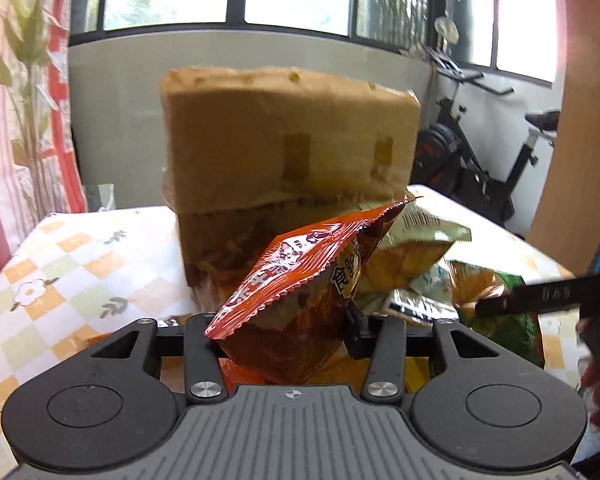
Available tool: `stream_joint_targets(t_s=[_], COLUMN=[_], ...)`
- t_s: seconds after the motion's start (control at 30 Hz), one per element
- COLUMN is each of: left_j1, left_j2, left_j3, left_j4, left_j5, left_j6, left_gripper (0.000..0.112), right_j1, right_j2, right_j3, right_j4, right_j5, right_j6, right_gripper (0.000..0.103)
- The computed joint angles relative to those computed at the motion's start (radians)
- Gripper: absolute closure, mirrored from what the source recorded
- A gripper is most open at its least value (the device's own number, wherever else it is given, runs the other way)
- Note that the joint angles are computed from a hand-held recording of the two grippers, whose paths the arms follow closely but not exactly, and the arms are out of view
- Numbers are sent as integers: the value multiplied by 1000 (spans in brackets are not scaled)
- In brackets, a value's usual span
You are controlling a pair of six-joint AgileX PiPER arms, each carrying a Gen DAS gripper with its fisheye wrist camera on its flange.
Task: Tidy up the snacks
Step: 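Grasp the red chip bag with left gripper while right grasps green corn snack bag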
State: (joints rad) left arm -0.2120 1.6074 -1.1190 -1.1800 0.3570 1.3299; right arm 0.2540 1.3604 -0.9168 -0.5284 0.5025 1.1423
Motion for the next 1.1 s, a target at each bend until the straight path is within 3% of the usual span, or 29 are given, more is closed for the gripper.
stream_joint_targets(t_s=[0.23,0.47,0.67,1.1], left_j1=[-4,-10,-7,-1], left_j2=[-49,-72,-90,-97], left_j3=[40,55,89,112], left_j4=[-19,15,-79,-154], left_j5=[-56,-55,-47,-65], left_j6=[-24,-68,28,70], left_gripper=[64,64,64,64], right_j1=[-28,-17,36,83], right_j2=[-19,-27,-49,-94], right_j3=[40,97,96,113], right_j4=[37,-128,-172,-367], right_j5=[-44,-123,-103,-85], right_j6=[7,150,113,313], right_gripper=[0,3,15,17])
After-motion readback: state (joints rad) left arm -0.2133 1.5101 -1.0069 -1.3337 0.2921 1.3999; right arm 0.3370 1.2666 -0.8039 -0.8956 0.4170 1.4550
